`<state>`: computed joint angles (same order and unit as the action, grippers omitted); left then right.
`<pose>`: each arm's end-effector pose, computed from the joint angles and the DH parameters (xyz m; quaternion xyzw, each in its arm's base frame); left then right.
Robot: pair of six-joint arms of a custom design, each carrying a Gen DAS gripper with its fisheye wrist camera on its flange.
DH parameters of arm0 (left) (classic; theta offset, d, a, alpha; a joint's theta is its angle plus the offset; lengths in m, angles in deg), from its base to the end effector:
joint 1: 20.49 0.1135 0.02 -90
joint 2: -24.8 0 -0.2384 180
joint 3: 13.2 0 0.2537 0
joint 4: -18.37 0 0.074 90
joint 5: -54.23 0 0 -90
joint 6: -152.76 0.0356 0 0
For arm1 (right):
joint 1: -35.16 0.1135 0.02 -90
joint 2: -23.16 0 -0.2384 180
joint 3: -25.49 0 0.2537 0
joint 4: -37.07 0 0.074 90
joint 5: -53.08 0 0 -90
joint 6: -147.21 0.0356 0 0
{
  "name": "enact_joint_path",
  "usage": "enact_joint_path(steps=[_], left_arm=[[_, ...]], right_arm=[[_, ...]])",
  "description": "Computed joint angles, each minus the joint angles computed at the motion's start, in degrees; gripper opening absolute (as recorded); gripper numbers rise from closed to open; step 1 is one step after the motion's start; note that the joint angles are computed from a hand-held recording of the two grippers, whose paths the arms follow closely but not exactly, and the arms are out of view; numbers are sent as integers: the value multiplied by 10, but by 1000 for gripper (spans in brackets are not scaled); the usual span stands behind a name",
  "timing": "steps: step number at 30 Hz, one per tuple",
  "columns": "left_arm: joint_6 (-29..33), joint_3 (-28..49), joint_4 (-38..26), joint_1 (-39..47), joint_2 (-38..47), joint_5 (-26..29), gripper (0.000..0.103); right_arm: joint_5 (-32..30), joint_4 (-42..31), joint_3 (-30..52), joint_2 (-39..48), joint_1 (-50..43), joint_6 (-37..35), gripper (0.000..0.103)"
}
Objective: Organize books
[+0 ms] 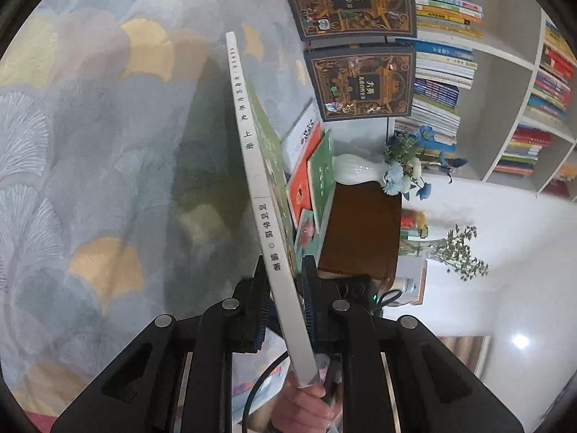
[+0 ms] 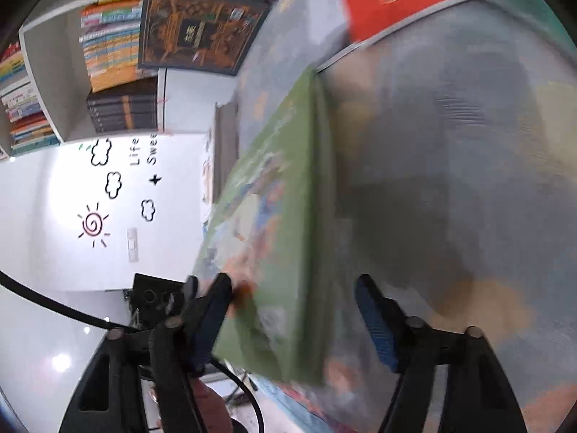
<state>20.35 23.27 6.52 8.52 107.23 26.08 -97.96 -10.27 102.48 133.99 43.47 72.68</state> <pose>0.2018 0.0760 0.0906 -0.3654 0.7524 -0.5181 0.1786 0.3215 0.0784 0.1049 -0.0147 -0.8597 -0.5091 0.0395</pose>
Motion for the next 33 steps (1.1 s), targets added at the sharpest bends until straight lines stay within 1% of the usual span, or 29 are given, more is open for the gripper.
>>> enact_joint_path(steps=[1,2,3,5,6,8,9,11,13,15,18,20,22,25,27,30,33], left_arm=[[13,5,-18,0,1,-7,13],[31,10,-41,-2,-2,-20,12],[58,18,-73,4,-4,-28,12],[120,37,-145,0,-16,-70,12],[148,45,-178,-10,-32,-105,14],[184,56,-223,-44,-72,-170,15],[191,58,-231,-55,-83,-188,16],[210,60,-258,-76,-119,-224,17],[221,55,-272,-83,-151,-235,18],[232,49,-299,-86,-193,-240,18],[251,50,-344,-86,-245,-242,20],[275,60,-379,-68,-260,-224,20],[304,71,-406,-46,-262,-204,20],[367,112,-451,1,-231,-164,20],[417,154,-486,41,-196,-135,20],[511,234,-551,110,-138,-108,20],[590,312,-605,168,-75,-97,20]], right_arm=[[0,22,4,2,16,23,44],[9,25,7,1,22,28,43],[33,36,5,-11,35,37,37],[71,21,8,-29,48,15,37],[105,12,7,-48,59,-3,35],[156,2,6,-74,81,-27,35],[186,1,1,-94,94,-36,35],[217,-3,-8,-120,106,-50,35],[236,-9,-21,-151,112,-72,35],[259,-22,-37,-195,118,-95,35],[287,-40,-45,-242,133,-107,35],[302,-47,-48,-265,143,-105,35],[320,-54,-46,-286,158,-88,36],[348,-53,-34,-303,185,-53,36],[368,-47,-8,-300,210,-19,36],[387,-34,55,-263,250,21,36],[406,-14,128,-206,292,56,36]])
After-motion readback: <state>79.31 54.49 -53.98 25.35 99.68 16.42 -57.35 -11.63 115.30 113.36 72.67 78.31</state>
